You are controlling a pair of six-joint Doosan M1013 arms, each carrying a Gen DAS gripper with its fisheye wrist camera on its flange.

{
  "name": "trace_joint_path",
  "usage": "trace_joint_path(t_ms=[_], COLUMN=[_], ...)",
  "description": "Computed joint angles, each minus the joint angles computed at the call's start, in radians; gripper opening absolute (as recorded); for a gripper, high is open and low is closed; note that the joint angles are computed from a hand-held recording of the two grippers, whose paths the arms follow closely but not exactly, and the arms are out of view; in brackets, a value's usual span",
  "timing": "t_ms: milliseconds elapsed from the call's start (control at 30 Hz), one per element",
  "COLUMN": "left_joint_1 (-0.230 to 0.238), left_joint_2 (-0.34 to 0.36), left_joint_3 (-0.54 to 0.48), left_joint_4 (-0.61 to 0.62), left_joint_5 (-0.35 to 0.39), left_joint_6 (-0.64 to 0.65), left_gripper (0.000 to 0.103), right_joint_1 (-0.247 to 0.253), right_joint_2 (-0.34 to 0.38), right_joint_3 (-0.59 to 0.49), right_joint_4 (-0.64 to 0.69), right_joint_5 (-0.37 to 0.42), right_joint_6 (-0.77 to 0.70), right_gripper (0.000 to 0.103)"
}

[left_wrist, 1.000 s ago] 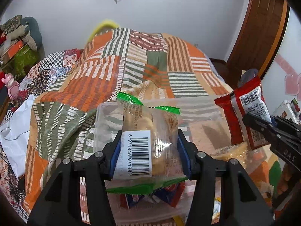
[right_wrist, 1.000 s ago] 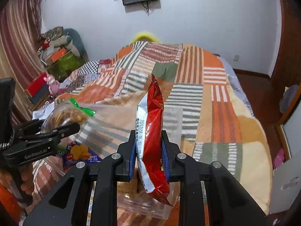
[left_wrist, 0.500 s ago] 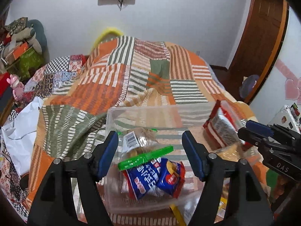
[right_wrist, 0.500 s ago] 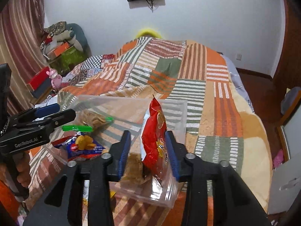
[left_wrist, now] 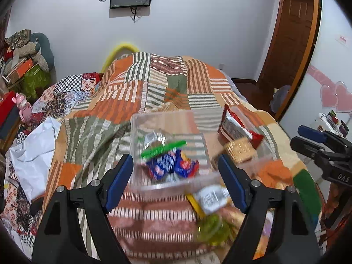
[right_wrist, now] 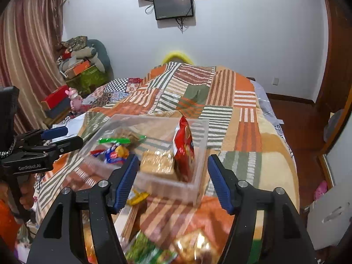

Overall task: Organize snacks
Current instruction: 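Open both grippers to drop the bags into the clear box, then grasp the tall cracker roll with left gripper while right grasps the orange-filled bag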

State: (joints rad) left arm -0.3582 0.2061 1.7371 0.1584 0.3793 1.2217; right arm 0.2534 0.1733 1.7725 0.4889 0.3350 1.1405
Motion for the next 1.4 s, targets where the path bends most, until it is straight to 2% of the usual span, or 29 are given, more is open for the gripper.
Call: trace_joint_path(t_ms=[167, 500, 667, 1033, 1167, 1300, 1400], left_joint_1=[-0.015, -0.034, -0.043, -0.032, -0.018, -0.018, -0.031], left_joint_2=[-0.043, -0.09, -0.089, -0.038, -0.031, -0.044, -0.062], left_joint_3=[0.066, 0.165, 0.195, 0.171, 0.175, 0.199, 0.22], left_joint_4=[0.003, -0.103, -0.156, -0.4, -0.501, -0.483, -0.394], left_joint_5=[0.006, 0.032, 0.034, 0.049, 0.042, 0.015, -0.009], left_joint_6=[0.01, 0.128, 0.185, 0.428, 0.494, 0.467, 0.392], left_gripper=[0.081, 0.082, 0.082, 0.082, 0.084, 0.084, 0.076], right_joint_1=[0.008, 0.028, 0.042, 0.059, 0.067, 0.072, 0.073], right_joint_2=[-0.041, -0.081, -0.074, -0.051, -0.037, -0.029, -0.022], right_joint_3=[0.055, 0.136, 0.153, 0.167, 0.161, 0.159, 0.159], right_joint_4=[0.007, 0.13, 0.158, 0.149, 0.131, 0.122, 0.106], right_joint_5=[-0.024, 0.001, 0.037, 0.126, 0.133, 0.124, 0.119], right_joint_6=[-0.029, -0.13, -0.14, -0.126, -0.107, -0.105, -0.081], right_gripper=[0.066, 0.072, 0.072, 0.072, 0.074, 0.074, 0.067])
